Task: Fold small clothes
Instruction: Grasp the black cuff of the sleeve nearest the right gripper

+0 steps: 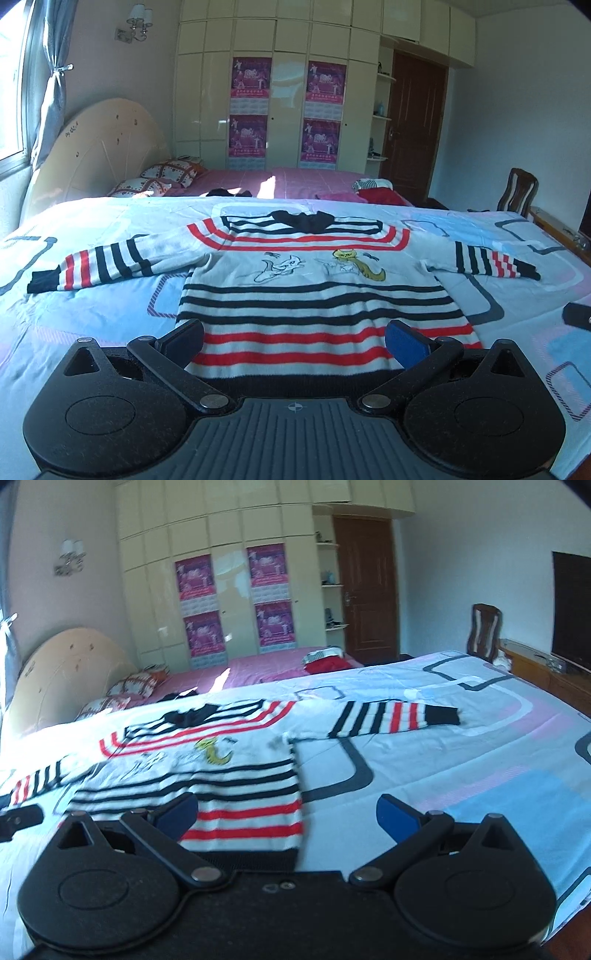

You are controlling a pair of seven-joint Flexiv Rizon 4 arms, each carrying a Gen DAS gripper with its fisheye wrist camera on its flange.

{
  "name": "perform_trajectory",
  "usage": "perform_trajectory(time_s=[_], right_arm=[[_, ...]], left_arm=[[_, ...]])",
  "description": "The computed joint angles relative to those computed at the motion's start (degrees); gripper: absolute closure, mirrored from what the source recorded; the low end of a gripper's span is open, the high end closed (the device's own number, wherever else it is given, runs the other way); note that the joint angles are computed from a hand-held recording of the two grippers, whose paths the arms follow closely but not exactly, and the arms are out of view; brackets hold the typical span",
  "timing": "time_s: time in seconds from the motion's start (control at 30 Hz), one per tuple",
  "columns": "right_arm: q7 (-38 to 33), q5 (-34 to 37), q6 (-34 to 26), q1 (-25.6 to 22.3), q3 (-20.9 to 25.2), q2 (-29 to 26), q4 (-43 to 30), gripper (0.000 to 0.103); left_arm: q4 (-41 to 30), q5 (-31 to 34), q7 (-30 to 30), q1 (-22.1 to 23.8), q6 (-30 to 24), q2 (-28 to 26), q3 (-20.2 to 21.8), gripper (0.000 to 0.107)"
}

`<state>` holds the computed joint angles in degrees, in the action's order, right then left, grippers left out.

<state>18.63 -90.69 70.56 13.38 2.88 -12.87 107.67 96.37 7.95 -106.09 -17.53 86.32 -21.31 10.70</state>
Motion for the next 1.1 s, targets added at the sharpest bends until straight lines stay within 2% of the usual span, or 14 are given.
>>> perform_trajectory(time_s=[0.13, 0.2, 0.27, 0.3, 0.33, 0.47, 0.57, 0.7, 0.87, 0.9, 0.93, 0.97, 1.03, 1.1], right_arm=[[6.99, -2.95, 2.98, -4.34, -3.63, -3.92, -3.96, 0.000], [10.70, -4.37, 6.13, -6.70, -5.07, -6.94, -6.99, 0.002], [12.91, -3.71, 8.19, -8.91, -6.33, -10.53, -10.31, 0.015], [12.54, -1.36, 8.54, -9.55, -6.92, -12.56, -12.07, 0.029], [14.01, -1.03, 9.73, -10.15, -7.97, -14.44, -14.00, 0.035], [15.45, 6.35, 14.53, -12.07, -11.54, -23.13, -22.52, 0.034], [10.33, 16.85, 15.65, -13.98, -10.96, -30.15, -28.99, 0.040], [1.07, 30.72, 13.18, -17.21, -4.95, -38.02, -36.70, 0.053], [1.31, 34.32, 16.89, -15.90, -9.50, -42.21, -41.84, 0.057], [0.57, 35.16, 16.70, -15.92, -9.42, -42.71, -42.52, 0.062], [-2.81, 36.71, 14.28, -16.44, -7.48, -43.26, -43.68, 0.087], [-7.34, 38.85, 10.33, -16.41, -5.93, -43.41, -44.52, 0.096], [-9.38, 38.54, 9.49, -16.46, -5.68, -42.86, -44.09, 0.097], [-15.92, 38.93, 3.99, -15.20, -5.13, -42.80, -45.68, 0.096]], left_arm=[[-10.28, 0.07, -4.66, -2.39, -4.24, -7.20, 4.48, 0.004], [-14.95, -1.10, -6.06, -1.12, -5.95, -10.78, 3.66, 0.004], [-20.35, -0.46, -9.80, -2.73, -10.19, -14.26, 6.68, 0.004], [-23.29, -0.14, -11.53, -2.78, -12.02, -16.32, 7.20, 0.004], [-25.28, 0.18, -12.71, -2.50, -13.13, -17.69, 7.11, 0.004], [-35.97, 0.39, -15.83, -0.77, -21.07, -24.66, 5.46, 0.004], [-46.47, 2.65, -18.74, -1.12, -29.40, -30.59, 6.71, 0.004], [-57.83, 3.68, -19.31, 0.26, -38.48, -36.49, 4.52, 0.004], [-68.11, 5.43, -18.02, 1.70, -45.81, -41.41, 1.16, 0.004], [-69.44, 5.64, -18.00, 1.93, -46.62, -42.11, 0.71, 0.004], [-70.45, 5.88, -18.00, 2.07, -47.30, -42.62, 0.38, 0.004], [-71.15, 6.09, -17.94, 2.24, -47.77, -42.97, 0.09, 0.004], [-71.53, 6.73, -17.96, 2.42, -47.99, -43.04, -0.14, 0.004], [-70.91, 7.60, -17.66, 2.66, -47.18, -42.52, -0.11, 0.004]])
